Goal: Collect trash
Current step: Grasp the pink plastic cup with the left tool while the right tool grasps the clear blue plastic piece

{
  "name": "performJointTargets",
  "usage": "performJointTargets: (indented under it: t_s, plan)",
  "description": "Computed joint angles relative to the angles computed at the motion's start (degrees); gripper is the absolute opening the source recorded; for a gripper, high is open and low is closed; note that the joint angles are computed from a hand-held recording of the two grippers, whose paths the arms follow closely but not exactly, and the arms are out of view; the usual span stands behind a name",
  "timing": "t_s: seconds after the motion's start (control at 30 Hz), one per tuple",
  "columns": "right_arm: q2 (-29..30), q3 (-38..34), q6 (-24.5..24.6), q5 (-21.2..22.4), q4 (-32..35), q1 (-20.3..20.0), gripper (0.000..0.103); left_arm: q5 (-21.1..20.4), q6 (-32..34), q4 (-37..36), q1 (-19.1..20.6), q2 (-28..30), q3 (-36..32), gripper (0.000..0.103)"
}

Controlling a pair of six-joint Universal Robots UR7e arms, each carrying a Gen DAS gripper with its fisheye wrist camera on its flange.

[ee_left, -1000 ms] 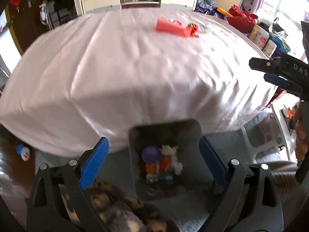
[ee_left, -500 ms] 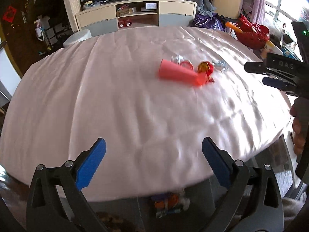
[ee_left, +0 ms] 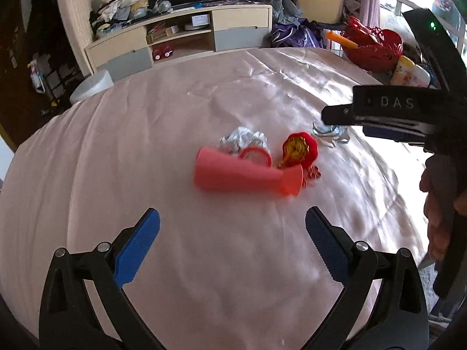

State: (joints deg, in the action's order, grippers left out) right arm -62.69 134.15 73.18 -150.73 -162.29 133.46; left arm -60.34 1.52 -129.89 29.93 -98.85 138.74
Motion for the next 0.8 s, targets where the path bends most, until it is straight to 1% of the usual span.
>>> performJointTargets:
  t_s: [0.07, 0.17, 0.23, 0.27, 0.33, 0.37, 0.4, 0.43, 0.47, 0.6, 0.67, 0.7, 0.73, 0.77, 0.8]
  plan:
    - [-0.2, -0.3, 0.93, -0.2, 2.42, -0.43, 0.079, -0.52, 1.03, -1.6, 0.32, 1.34, -0.07, 0.095]
    - [-0.13, 0.52, 0.6, 0.52, 0.4, -1.36, 0.077, -1.07, 2.66, -3.94, 0.14, 2.45, 0.41, 0.095]
    - [0.19, 1.17, -0.84, 1.33, -2.05, -2.06, 0.07, -1.28, 3.64, -5.46, 0.33, 3.66, 0.52, 0.095]
    - [0.38, 1.15, -1.08, 0.78, -2.14, -2.04, 0.069, -1.32, 3.89, -5.84, 0.38, 3.97, 0.57, 0.095]
    - [0.49, 1.45, -2.28, 1.16, -3.69, -2.18, 0.058, -1.15, 4.52, -7.11, 0.16, 4.71, 0.93, 0.095]
    - [0.57, 1.63, -2.72, 1.25, -4.39, -2.14, 0.054, -1.06, 4.92, -7.78, 0.23, 5.3, 0.93, 0.095]
    - [0.69, 1.67, -3.02, 1.28, -4.64, -2.19, 0.047, -1.07, 5.15, -8.26, 0.38, 5.71, 0.87, 0.095]
    - [0.75, 1.66, -3.24, 1.05, -4.57, -2.26, 0.042, -1.2, 5.31, -8.8, 0.61, 6.16, 0.74, 0.095]
    - [0.81, 1.62, -3.61, 0.91, -4.74, -2.4, 0.04, -1.57, 5.45, -9.35, 0.97, 6.67, 0.51, 0.094]
    - [1.1, 1.73, -5.25, 0.85, -6.33, -2.76, 0.027, -3.17, 5.67, -9.92, 2.18, 7.88, -0.44, 0.093]
    - [1.17, 2.09, -5.9, 0.84, -7.23, -2.68, 0.022, -3.82, 5.91, -9.83, 2.54, 8.43, -0.77, 0.089]
    - [1.21, 1.99, -6.12, 0.7, -7.19, -2.65, 0.018, -4.12, 5.85, -9.75, 2.72, 8.63, -0.9, 0.086]
    - [1.16, 1.8, -5.74, 0.21, -6.24, -2.38, 0.013, -4.52, 5.91, -9.56, 3.04, 8.69, -1.13, 0.087]
    - [1.21, 1.55, -5.68, -0.02, -5.76, -2.34, 0.01, -5.01, 5.95, -9.5, 3.37, 8.76, -1.34, 0.087]
    - [1.27, 1.31, -5.68, -0.36, -5.35, -2.31, 0.01, -5.19, 5.97, -9.48, 3.49, 8.61, -1.34, 0.086]
